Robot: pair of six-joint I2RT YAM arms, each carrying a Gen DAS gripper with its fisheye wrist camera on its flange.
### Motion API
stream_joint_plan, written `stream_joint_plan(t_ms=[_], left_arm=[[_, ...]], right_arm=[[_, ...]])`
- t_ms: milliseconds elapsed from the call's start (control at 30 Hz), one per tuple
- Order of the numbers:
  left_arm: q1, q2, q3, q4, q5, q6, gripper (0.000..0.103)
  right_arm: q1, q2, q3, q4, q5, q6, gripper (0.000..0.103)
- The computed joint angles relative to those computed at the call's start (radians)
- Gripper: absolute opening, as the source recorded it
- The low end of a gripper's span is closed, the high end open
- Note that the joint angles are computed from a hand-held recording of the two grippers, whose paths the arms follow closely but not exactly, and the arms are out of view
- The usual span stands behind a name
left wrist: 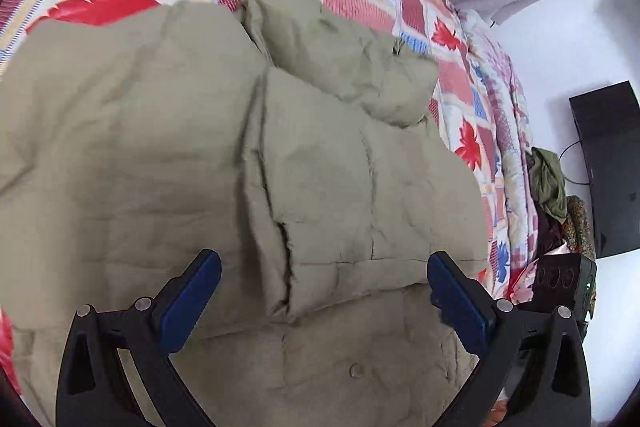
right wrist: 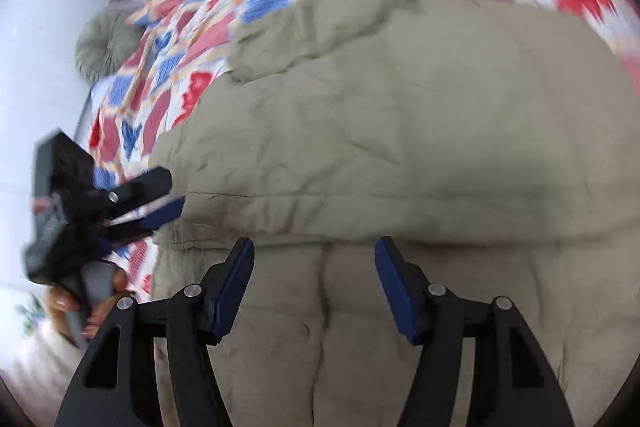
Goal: Fold large clothes
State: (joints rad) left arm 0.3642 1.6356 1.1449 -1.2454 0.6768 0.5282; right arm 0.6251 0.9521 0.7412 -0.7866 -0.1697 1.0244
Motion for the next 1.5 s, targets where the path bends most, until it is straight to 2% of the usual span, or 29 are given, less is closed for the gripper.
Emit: stream_joint_plan(t_ms=[33,67,133,200,233,333,433,500,600,667,733,900,1033,1167,1333,1367,1400,1433,1500], left_arm=[[-0.023,-0.009,-0.021,0.029,-0.001,-0.016,0.103],[-0.048,-0.020,-0.038,0.060,-0.006,-0.042,0.097],[-0.103,-0.032,-0.055,0.105,-0.012,-0.101,0.078],[-0.148,-0.027,-0.052,0.123,-0.013,-0.154,0.024],[-0.166,-0.032,-0.054,0.135,-0.012,-0.183,0.015],[-0.175,-0.111,-0.071,0.182,-0.008,-0.221,0.014],[-0.124,-0.169,-0.072,0.167,-0.012,-0.178,0.014],[-0.081,-0.178,-0.079,0.154,-0.034,-0.129,0.014],[-0.044,-0.148,-0.115,0.158,-0.078,-0.094,0.014],[-0.034,-0.138,-0.159,0.197,-0.093,-0.091,0.014],[-0.031,-0.131,-0.199,0.250,-0.107,-0.111,0.013],[-0.035,-0.137,-0.218,0.309,-0.139,-0.164,0.014],[-0.031,-0.135,-0.154,0.254,-0.173,-0.125,0.014],[0.005,-0.142,-0.080,0.194,-0.208,-0.088,0.014],[0.092,-0.178,-0.022,0.156,-0.227,-0.010,0.014],[0.102,-0.181,-0.008,0.142,-0.215,0.004,0.014],[0.102,-0.187,0.004,0.129,-0.202,0.016,0.014],[0.098,-0.193,0.012,0.118,-0.190,0.029,0.014],[0.053,-0.202,0.021,0.106,-0.176,0.022,0.014]], right_arm=[[-0.035,-0.049,-0.033,-0.011,-0.023,0.013,0.067],[-0.081,-0.102,-0.062,-0.036,-0.045,0.015,0.066],[-0.188,-0.198,-0.111,-0.096,-0.083,0.004,0.067],[-0.337,-0.283,-0.153,-0.145,-0.142,-0.033,0.067],[-0.399,-0.316,-0.170,-0.161,-0.167,-0.050,0.067],[-0.641,-0.356,-0.198,-0.201,-0.274,-0.156,0.067],[-0.819,-0.322,-0.182,-0.231,-0.333,-0.289,0.067],[-0.910,-0.279,-0.149,-0.252,-0.350,-0.390,0.067],[-0.971,-0.228,-0.094,-0.257,-0.311,-0.492,0.067],[-1.059,-0.190,-0.074,-0.271,-0.329,-0.592,0.067],[-1.097,-0.159,-0.080,-0.267,-0.327,-0.637,0.067],[-1.038,-0.135,-0.148,-0.193,-0.274,-0.586,0.066],[-0.989,-0.150,-0.147,-0.195,-0.246,-0.564,0.066],[-0.980,-0.177,-0.103,-0.294,-0.234,-0.580,0.066],[-0.916,-0.284,-0.010,-0.507,-0.168,-0.599,0.066],[-0.911,-0.308,0.009,-0.534,-0.152,-0.611,0.061],[-0.907,-0.322,0.034,-0.553,-0.126,-0.632,0.042],[-0.899,-0.314,0.050,-0.558,-0.099,-0.645,0.031],[-0.894,-0.277,0.078,-0.536,-0.039,-0.674,0.026]])
